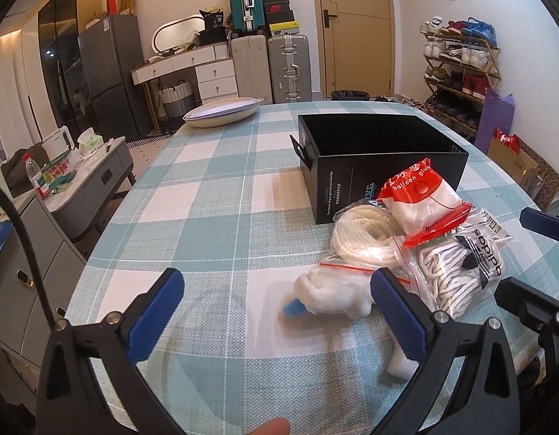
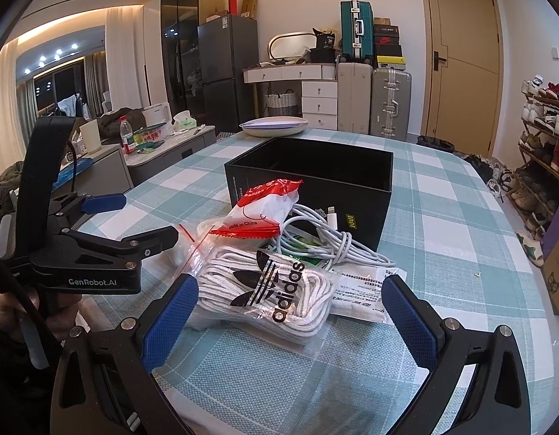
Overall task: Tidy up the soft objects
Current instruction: 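Move the right gripper toward the clear adidas bag of white laces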
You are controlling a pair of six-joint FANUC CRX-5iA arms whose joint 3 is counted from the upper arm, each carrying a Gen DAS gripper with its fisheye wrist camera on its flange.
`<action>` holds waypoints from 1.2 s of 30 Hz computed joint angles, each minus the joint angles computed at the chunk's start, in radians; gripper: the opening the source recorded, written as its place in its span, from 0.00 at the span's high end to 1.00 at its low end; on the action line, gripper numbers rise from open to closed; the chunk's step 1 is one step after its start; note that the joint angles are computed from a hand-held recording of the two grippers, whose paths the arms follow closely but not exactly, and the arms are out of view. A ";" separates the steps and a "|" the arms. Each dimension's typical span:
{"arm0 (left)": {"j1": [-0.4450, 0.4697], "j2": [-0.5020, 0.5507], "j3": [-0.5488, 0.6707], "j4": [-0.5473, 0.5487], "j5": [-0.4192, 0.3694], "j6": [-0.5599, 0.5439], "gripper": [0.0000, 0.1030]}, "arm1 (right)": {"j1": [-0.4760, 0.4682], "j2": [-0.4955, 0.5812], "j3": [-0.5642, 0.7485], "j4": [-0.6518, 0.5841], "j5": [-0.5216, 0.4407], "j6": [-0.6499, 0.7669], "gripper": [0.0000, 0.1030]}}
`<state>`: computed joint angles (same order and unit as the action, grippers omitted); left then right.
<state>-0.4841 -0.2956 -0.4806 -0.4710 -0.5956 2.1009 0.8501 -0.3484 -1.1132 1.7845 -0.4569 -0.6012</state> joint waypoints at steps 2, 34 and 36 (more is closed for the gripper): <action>-0.004 0.003 0.004 -0.002 -0.005 -0.001 0.00 | -0.006 0.000 0.002 0.000 0.015 0.005 0.00; 0.091 -0.032 -0.076 0.228 0.123 -0.278 0.00 | -0.056 0.088 0.090 -0.230 0.209 0.415 0.00; 0.092 -0.028 -0.078 0.234 0.128 -0.289 0.00 | -0.067 0.094 0.098 -0.259 0.243 0.476 0.00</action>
